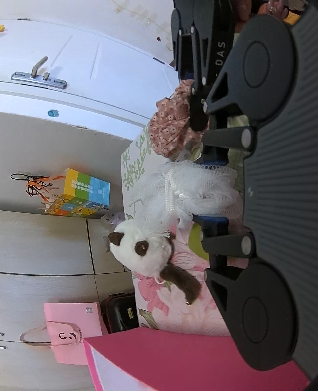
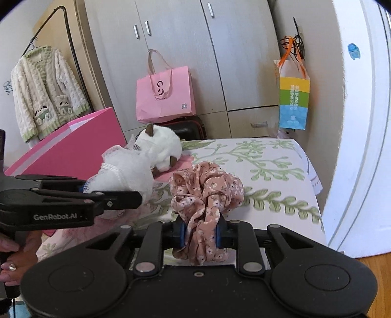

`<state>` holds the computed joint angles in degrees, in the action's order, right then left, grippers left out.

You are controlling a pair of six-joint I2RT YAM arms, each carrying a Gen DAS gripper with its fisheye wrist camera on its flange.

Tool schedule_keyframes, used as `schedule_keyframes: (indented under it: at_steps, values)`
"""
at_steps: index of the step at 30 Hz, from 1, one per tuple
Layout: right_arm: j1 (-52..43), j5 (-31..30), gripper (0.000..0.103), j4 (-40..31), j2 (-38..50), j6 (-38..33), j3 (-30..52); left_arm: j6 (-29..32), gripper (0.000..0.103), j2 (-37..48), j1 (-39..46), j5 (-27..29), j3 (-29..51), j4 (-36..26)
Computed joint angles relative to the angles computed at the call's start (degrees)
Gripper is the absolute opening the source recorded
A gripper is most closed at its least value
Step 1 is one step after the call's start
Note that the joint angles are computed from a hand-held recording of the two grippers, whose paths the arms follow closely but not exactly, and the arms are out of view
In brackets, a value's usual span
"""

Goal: Organize soft objects
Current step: 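Carry the bath puff with the left gripper over the shoebox while the right carries the scrunchie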

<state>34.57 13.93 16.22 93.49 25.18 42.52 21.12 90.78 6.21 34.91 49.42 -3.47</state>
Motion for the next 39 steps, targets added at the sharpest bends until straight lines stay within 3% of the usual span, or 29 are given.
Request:
schedule_keyframes:
  at_steps: [9, 16, 22, 33, 39]
  values:
    - [6.4, 4.9, 0.027, -5.9, -4.3, 4.4, -1.7, 6.6, 0.034, -5.6, 6.1, 6.4, -1.8, -10.8]
    - [12.4, 6.8, 0.027, -13.8, -7.2, 6.0, -1.1, 17.9, 0.034, -5.7, 12.7, 10.5, 1.5, -26.8]
    - [16.1, 1.4, 0.027, -18.6, -9.8, 8.0, -0.2, 33.7, 0.034, -1.8, 20.3, 12.1, 7.1, -45.5]
    - [20.3, -11.6, 0.027, -20.7, -7.0, 7.2, 7.8, 53.9, 0.034, 3.6, 37.2, 10.0, 16.6, -69.0]
    - [21.9, -14.6, 0.027, -23.4, -4.0, 3.7, 15.8, 61.4, 0.034, 4.1, 44.0, 10.9, 24.0, -77.5]
